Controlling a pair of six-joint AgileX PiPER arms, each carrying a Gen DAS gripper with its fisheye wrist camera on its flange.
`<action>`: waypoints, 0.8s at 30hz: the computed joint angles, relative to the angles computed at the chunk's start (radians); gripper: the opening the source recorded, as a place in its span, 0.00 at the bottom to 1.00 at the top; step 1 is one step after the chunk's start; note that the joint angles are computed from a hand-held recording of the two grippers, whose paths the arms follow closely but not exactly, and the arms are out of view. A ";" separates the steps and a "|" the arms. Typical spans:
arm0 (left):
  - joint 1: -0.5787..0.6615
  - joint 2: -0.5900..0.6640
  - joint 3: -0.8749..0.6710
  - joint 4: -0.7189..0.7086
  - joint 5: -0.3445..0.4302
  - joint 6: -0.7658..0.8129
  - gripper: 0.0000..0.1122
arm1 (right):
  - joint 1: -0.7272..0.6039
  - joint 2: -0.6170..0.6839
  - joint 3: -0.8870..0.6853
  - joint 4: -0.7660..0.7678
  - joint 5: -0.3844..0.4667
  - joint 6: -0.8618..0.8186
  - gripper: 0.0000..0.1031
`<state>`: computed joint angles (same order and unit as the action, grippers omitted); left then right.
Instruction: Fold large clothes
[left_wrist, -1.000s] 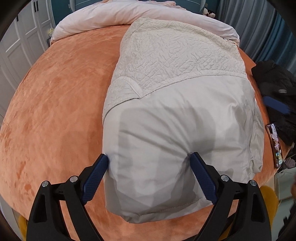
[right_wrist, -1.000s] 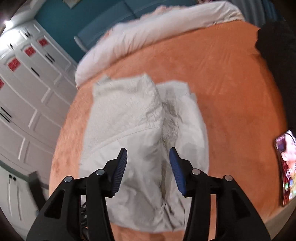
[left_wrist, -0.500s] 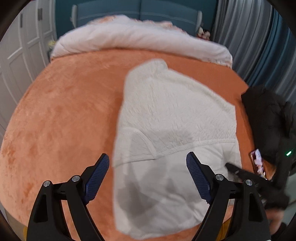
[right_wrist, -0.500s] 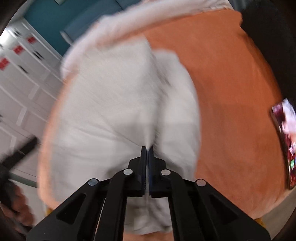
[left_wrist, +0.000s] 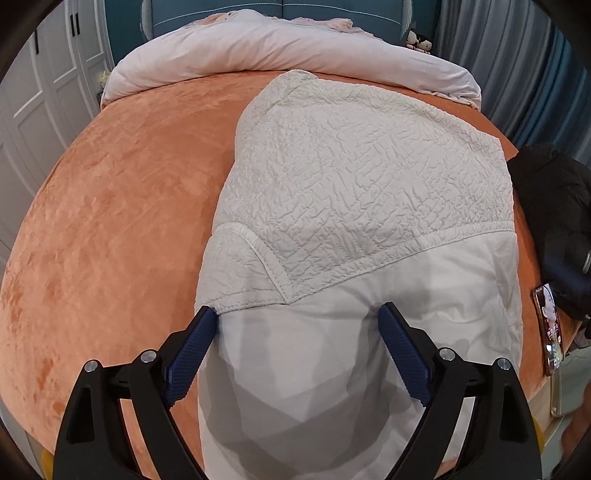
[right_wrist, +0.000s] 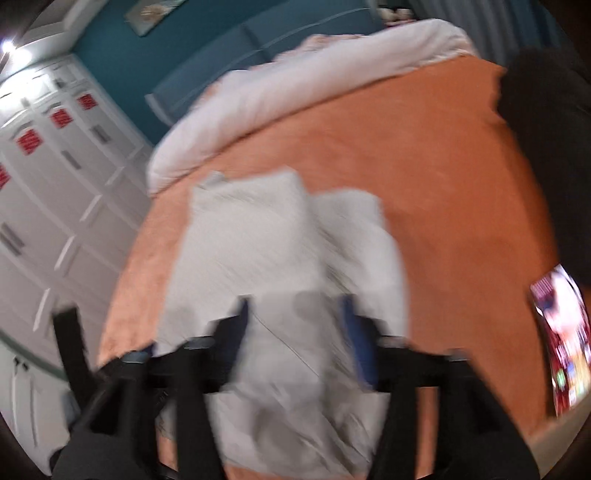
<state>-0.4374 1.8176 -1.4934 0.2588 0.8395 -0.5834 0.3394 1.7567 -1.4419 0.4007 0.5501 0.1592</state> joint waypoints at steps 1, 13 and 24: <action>0.000 0.001 -0.001 -0.002 0.001 0.001 0.79 | 0.005 0.047 -0.064 -0.023 0.030 0.005 0.59; -0.023 -0.006 -0.001 -0.010 0.016 0.019 0.79 | 0.066 0.021 0.000 -0.116 0.010 0.125 0.05; -0.101 0.076 -0.017 0.113 -0.008 -0.067 0.87 | 0.107 0.230 -0.181 -0.366 0.153 0.247 0.10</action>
